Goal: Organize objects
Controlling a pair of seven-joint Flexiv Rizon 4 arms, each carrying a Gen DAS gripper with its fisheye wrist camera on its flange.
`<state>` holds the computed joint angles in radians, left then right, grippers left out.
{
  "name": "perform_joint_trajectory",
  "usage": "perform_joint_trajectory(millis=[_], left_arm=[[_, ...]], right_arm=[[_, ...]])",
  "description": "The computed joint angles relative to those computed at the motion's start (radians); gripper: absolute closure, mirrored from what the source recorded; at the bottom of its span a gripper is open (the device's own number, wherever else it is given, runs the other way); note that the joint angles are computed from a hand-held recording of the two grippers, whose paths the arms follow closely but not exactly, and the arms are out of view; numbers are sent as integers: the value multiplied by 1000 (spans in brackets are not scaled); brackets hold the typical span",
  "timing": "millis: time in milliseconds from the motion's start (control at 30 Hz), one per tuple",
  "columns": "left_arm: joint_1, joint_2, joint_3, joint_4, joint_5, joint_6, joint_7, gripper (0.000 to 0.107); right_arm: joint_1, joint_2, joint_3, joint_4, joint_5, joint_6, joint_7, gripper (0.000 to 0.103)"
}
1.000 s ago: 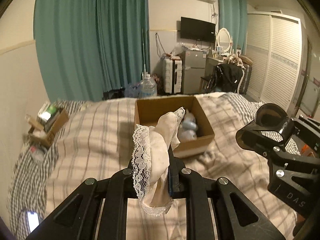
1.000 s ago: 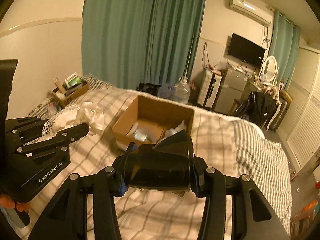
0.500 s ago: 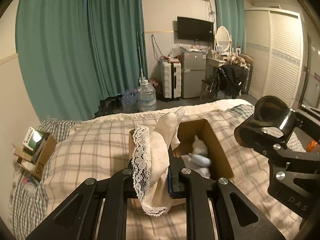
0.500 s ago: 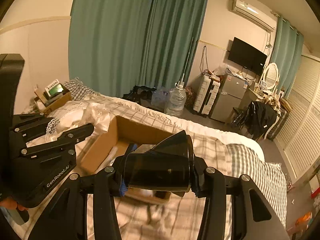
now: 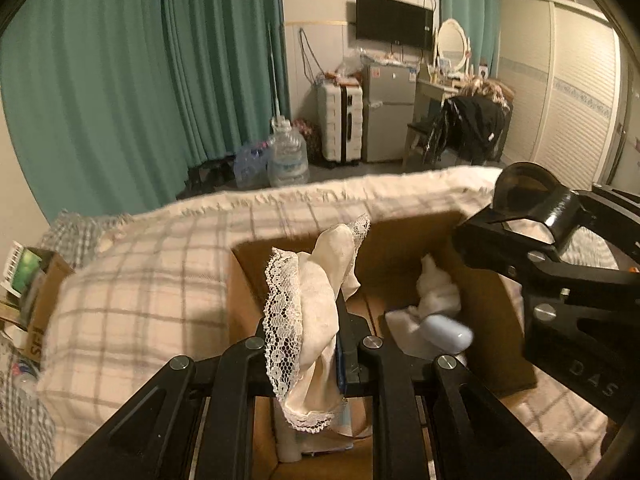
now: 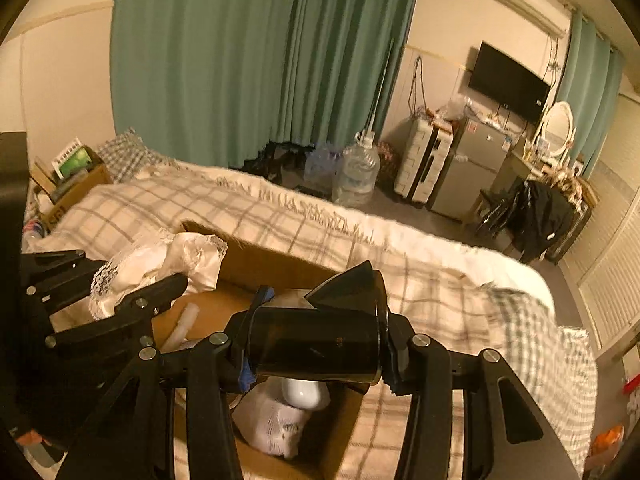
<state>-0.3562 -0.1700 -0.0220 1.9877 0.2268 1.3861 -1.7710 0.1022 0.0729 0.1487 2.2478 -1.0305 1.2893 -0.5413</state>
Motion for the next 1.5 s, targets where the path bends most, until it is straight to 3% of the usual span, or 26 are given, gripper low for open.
perform_joint_trajectory(millis=[167, 233, 267, 300, 367, 433, 533, 767, 933, 1033, 1167, 1300, 1500], left_arm=[[3, -39, -1, 13, -15, 20, 25, 88], [13, -45, -17, 29, -52, 23, 61, 83], [14, -44, -19, 34, -66, 21, 72, 75], [9, -40, -13, 38, -68, 21, 70, 58], [-15, -31, 19, 36, -29, 29, 28, 38], [-43, -2, 50, 32, 37, 27, -31, 38], [-43, 57, 50, 28, 102, -3, -81, 26], [29, 294, -22, 118, 111, 27, -102, 4], [95, 469, -77, 162, 117, 28, -119, 4], [139, 571, -103, 211, 98, 42, -126, 4], [191, 697, -124, 293, 78, 79, -133, 4], [175, 765, -90, 391, 22, 138, -114, 4], [245, 834, -132, 527, -33, 204, -135, 4]], right_arm=[[-11, -64, -30, 23, -25, 78, 56, 57], [-13, -71, -39, 34, -63, 90, 108, 43], [-17, -68, -45, 37, -82, 92, 133, 30], [-25, -63, -50, 42, -114, 102, 168, 27], [-37, -40, -51, 52, -114, 123, 195, 26], [-44, -8, -40, 60, -92, 115, 202, 26], [-57, 72, -8, 81, -59, 74, 201, 23], [-59, 348, 98, 119, 127, -82, 88, 13], [-74, 562, 182, 120, 220, -193, 44, 1], [-72, 655, 225, 126, 262, -240, 20, 0], [-66, 739, 273, 151, 304, -276, 5, 0], [-66, 808, 319, 201, 321, -289, 34, 0], [-103, 859, 378, 309, 282, -217, 146, 0]])
